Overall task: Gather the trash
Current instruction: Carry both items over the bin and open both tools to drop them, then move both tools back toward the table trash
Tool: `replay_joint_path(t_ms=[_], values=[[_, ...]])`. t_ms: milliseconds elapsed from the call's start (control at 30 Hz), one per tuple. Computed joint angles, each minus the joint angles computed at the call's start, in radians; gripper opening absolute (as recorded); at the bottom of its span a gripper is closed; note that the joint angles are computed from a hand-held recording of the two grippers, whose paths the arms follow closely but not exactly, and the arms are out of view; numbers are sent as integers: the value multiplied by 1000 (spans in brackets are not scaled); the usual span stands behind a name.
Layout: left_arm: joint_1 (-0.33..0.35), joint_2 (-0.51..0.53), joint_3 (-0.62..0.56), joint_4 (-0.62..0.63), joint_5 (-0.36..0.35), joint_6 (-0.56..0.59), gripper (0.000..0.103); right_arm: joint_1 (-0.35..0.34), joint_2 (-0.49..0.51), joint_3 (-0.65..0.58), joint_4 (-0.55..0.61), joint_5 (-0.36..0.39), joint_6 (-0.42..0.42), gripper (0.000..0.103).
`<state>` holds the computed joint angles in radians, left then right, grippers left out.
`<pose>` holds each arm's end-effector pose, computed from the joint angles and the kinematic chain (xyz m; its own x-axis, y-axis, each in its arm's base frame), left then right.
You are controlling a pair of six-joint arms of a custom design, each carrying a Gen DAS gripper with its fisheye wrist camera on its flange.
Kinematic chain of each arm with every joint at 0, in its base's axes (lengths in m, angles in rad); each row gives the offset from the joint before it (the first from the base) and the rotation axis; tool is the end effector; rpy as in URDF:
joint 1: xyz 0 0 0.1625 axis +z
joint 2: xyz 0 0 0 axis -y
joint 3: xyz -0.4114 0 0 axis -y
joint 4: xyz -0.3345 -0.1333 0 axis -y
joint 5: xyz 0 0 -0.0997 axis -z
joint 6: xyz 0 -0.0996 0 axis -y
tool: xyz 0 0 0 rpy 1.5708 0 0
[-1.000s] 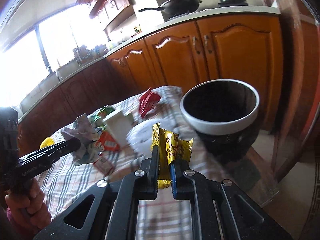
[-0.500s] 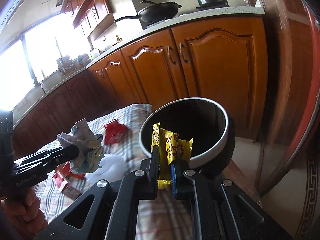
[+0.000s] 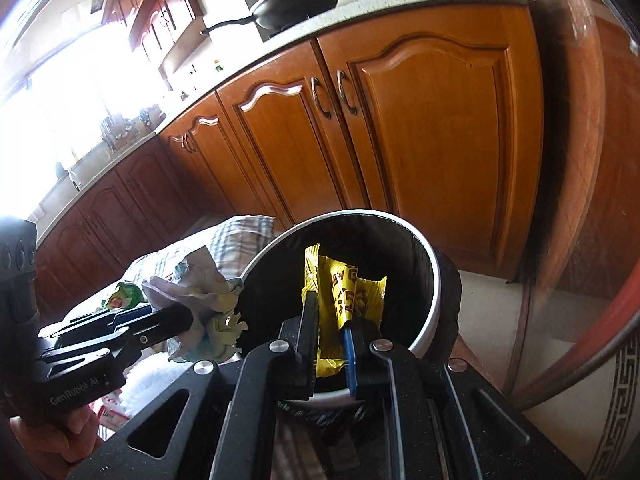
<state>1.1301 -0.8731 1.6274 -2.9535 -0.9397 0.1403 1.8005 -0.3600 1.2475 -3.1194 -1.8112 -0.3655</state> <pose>-0.0976 -0.6572 0.2423 -0.8213 0.1327 -0.5548 0.4645 0.7202 -0.5153 0.2739 -0.6901 0.0329 -0.8501 -0.3483 0.3950 -0.5178 0.6896 -0.5063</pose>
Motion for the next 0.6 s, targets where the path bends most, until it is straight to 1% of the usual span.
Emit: replay_joint_path(t_ms=[167,233,267,300,333,367,400,500,533,600], values=[[22,39,-72,55,-4,-12,20,-14,35,-92,101,-10,11,14],[31,50,-99,77,-13,-16,24,-17,44,-115,131,-11,16,15],[34,55,-112,90,-11,-21,29,-17,49,-125,141,-14,18,16],[34,66,-131,103,-5,-27,37,-17,57,-139,156,-19,24,20],[36,68,-136,105,-6,-27,40,-19,61,-150,172,-21,27,25],[37,70,-139,108,-3,-27,43,-22,63,-157,187,-20,33,36],[37,67,-133,106,-2,-28,47,-25,66,-165,193,-16,37,43],[37,58,-118,91,-16,-29,56,-29,63,-159,180,-7,42,47],[35,54,-109,85,-16,-28,57,-29,64,-166,183,-2,46,49],[30,40,-84,61,-15,-22,59,-29,55,-151,166,6,49,55]])
